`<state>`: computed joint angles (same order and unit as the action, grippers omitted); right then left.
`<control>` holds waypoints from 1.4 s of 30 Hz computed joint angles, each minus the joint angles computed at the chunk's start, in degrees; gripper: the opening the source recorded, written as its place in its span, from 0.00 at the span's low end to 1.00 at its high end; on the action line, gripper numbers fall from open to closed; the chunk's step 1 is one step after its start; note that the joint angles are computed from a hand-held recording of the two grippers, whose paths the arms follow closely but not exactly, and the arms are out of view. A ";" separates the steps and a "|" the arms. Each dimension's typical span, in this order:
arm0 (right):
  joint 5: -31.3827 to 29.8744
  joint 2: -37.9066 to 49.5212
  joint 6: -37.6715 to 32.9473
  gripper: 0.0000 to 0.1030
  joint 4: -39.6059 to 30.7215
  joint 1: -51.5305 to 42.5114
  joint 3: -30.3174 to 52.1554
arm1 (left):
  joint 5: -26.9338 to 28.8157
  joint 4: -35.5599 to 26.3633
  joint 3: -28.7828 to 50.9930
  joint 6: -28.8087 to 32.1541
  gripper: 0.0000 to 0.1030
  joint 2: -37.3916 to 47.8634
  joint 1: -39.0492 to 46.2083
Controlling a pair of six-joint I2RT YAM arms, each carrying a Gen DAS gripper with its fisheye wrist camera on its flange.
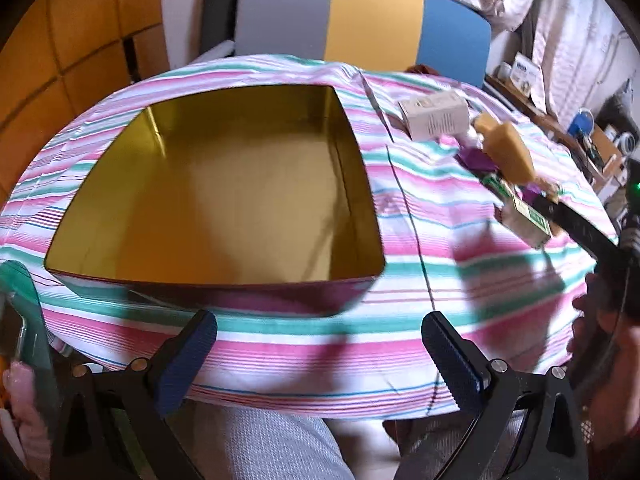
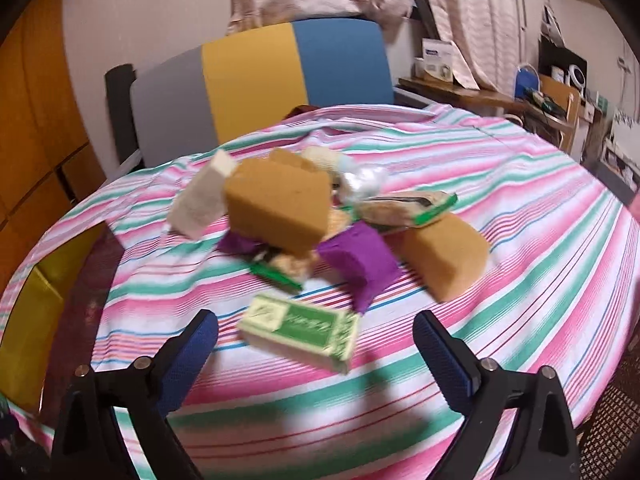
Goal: Organize objects
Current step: 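Move the right tool to the purple snack packet while the left tool approaches the green box, then grasp the purple packet with the right tool while the left tool grasps the green box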
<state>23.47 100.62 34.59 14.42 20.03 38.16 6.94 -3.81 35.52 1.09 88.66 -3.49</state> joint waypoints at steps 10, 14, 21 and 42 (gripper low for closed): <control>-10.72 4.69 -2.92 0.81 10.21 1.45 -1.48 | 1.53 -0.61 -0.83 -0.83 1.00 -1.08 -0.32; -14.52 4.94 -6.19 0.81 13.64 5.78 -1.84 | 2.37 -1.04 -0.23 -2.26 1.00 -1.40 1.04; -12.37 -0.47 -9.35 0.80 21.08 3.47 -7.99 | 2.63 0.58 -0.67 -4.05 1.00 -2.30 0.37; -16.16 12.39 -15.81 0.45 10.32 -14.16 4.59 | -6.76 3.26 0.81 -5.71 1.00 -1.36 -10.61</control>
